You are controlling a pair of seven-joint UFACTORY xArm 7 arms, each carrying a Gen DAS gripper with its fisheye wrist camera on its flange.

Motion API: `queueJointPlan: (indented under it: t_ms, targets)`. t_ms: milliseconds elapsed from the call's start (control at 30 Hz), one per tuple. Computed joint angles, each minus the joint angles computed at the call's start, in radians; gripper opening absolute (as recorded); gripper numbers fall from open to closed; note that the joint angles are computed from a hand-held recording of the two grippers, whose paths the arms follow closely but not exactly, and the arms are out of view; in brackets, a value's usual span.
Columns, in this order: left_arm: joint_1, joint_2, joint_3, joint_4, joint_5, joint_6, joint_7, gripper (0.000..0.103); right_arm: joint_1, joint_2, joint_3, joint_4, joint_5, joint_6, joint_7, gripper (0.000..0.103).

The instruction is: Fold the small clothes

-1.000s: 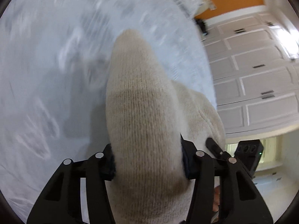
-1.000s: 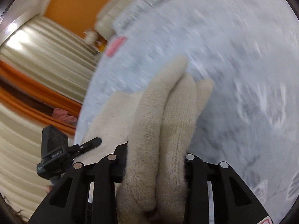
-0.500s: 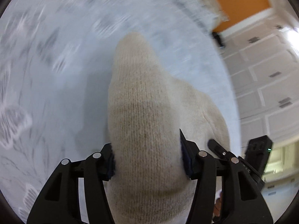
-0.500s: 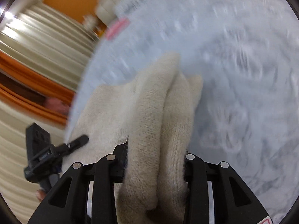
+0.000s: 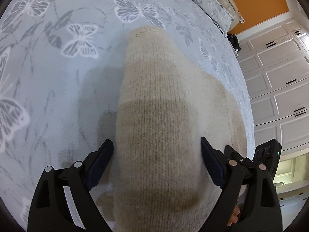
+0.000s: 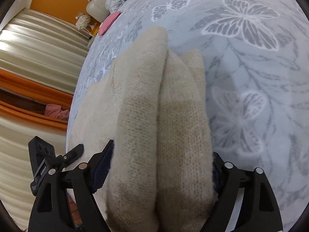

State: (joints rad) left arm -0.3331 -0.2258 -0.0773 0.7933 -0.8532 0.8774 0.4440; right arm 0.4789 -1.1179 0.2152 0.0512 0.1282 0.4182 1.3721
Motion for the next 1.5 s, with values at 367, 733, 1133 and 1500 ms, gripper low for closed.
queueJointPlan:
  t_ms: [367,733,1133,1500]
  targets:
    - [-0.007,-0.010,-0.002,0.026,0.020,0.017,0.031,0.053,-0.071,0.067,0.123,0.135,-0.071,0.057,0.099,0.035]
    - [0.047,-0.227,0.129,0.126,0.022,0.213,0.083,0.047,-0.181,0.133,0.237,0.510,-0.222,0.197,0.096,0.034]
    - [0.087,-0.236,0.180,0.280,0.011,0.156,0.095,0.067,-0.266,0.349,0.193,0.673,-0.260,-0.034,-0.111,0.052]
    - [0.085,-0.122,0.052,0.021,0.188,-0.216,-0.046,0.078,-0.266,0.358,0.290,0.431,-0.281,0.028,0.143,0.059]
